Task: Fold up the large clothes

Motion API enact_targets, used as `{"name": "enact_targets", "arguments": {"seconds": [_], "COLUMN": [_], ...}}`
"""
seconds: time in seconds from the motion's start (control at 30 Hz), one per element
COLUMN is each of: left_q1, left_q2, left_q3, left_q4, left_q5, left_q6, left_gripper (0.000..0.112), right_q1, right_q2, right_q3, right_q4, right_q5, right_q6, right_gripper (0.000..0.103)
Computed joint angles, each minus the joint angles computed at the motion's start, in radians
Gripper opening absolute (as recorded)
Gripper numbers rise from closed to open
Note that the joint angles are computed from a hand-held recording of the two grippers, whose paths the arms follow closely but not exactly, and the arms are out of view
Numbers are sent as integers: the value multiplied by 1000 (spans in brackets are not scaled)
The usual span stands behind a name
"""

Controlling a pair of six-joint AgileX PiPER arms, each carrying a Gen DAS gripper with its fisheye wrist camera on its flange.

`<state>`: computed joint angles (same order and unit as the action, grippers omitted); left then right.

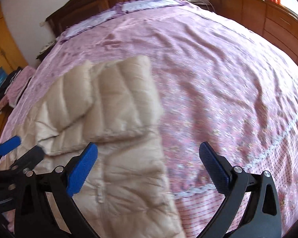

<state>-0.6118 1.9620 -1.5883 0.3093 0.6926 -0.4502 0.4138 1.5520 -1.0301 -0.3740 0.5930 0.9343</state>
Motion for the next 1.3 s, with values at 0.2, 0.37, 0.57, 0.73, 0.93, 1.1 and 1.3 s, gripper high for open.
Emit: {"name": "enact_targets", "arguments": {"seconds": [0.2,0.37,0.57,0.73,0.93,1.1,1.3], "left_q1": [-19,-47,12,103,237,353,439], "left_q2": [162,257,144,4,-80,-58,12], "left_q3": [-179,-278,-149,-8,126,171,186], "left_q4": [18,155,71,3,-26,-148,-287], "left_q5": [31,117,21,-62,-113,-113,-102], "left_q6": [-12,-106,-98,-94,-95,-12,106], "left_gripper": [93,40,4,3,3,3,8], "right_q1": [-55,-85,-57,-17,52,111,151], "right_q2": [-22,-27,-16,-28,-20,49,190], "right_q3": [71,108,109,83,67,6,-106], "right_q4": [28,80,81,22,-142,-297,-391], "right_q5": [-49,-105,-128,-128,-175,-191,-168], "right_q6": [0,-40,-33,27,197,295,272], "right_gripper": [98,98,98,98,98,98,98]}}
